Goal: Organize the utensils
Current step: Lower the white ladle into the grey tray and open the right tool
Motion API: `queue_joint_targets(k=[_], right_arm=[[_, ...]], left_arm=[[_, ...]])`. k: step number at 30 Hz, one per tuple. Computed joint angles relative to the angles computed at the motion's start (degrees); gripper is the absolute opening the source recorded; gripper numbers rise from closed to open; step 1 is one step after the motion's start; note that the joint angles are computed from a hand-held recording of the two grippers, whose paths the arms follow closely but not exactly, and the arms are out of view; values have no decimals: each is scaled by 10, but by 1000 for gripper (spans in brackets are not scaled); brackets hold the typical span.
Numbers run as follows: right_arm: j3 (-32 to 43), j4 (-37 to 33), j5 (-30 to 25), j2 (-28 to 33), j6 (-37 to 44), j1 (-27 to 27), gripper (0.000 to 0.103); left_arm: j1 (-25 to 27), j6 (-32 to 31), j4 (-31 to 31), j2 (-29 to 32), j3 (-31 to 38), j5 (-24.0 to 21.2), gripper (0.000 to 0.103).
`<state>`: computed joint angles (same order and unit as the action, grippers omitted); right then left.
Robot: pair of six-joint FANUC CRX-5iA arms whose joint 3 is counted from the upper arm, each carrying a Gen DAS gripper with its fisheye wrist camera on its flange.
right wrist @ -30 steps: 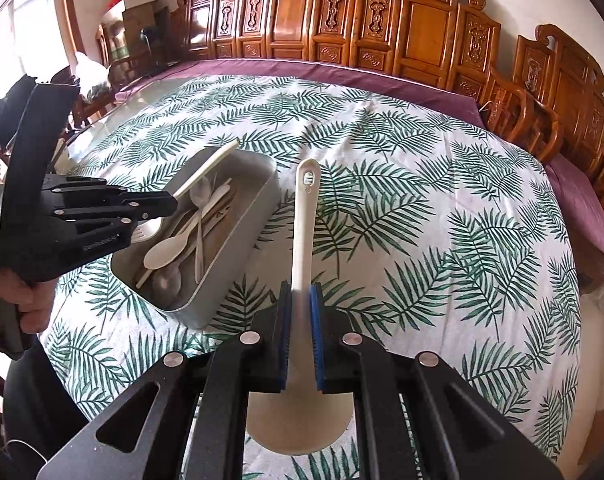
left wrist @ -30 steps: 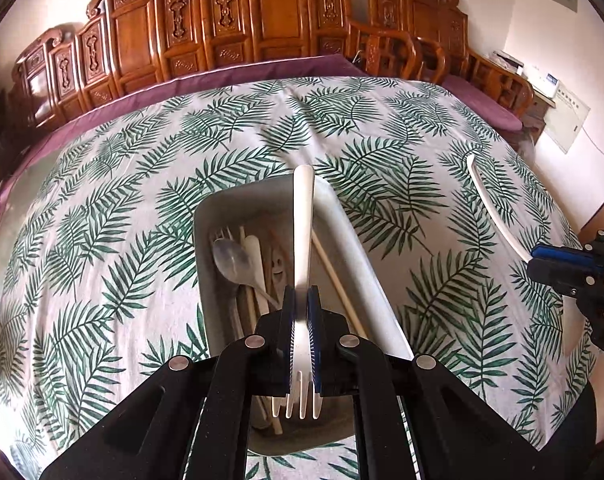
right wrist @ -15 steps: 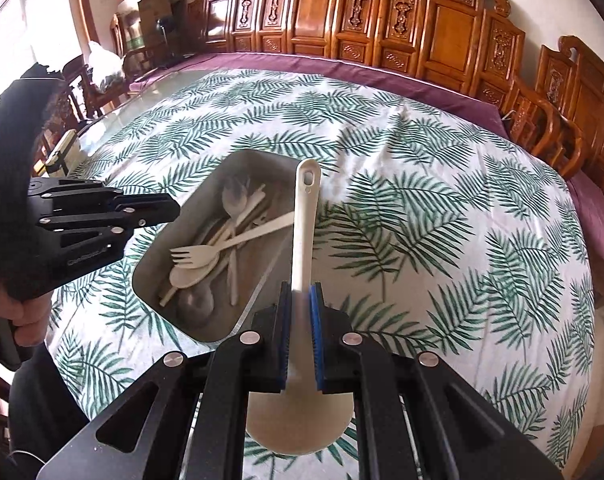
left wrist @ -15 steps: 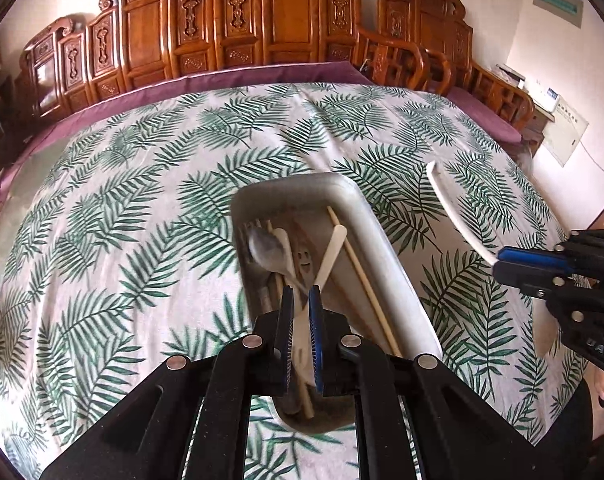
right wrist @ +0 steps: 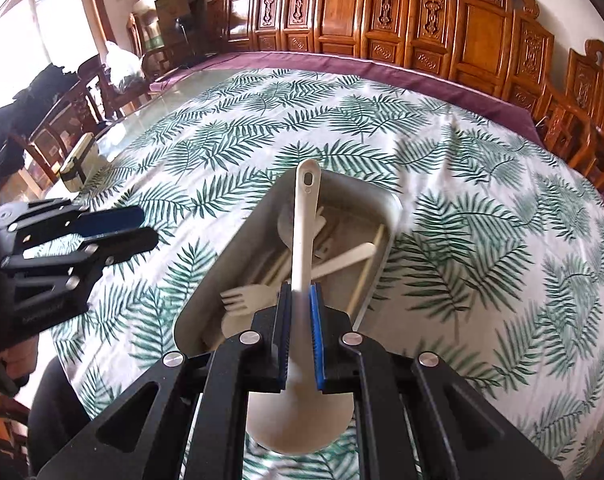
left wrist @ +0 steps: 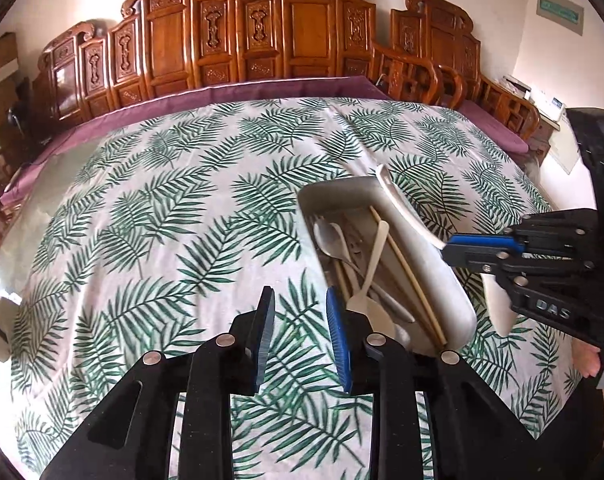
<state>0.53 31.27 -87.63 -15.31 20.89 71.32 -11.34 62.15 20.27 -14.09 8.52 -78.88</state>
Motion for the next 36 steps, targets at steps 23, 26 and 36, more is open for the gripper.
queue_joint_targets(k=[23, 26, 36], right_arm=[[-4, -34, 32, 44, -16, -72, 11], [-4, -26, 27, 46, -18, -73, 11], [-20, 2, 35, 25, -32, -47, 12]], left_arm=[[58, 10, 12, -12, -36, 19, 76], [57, 10, 12, -12, -34, 19, 76], [49, 16, 10, -13, -30, 21, 76]])
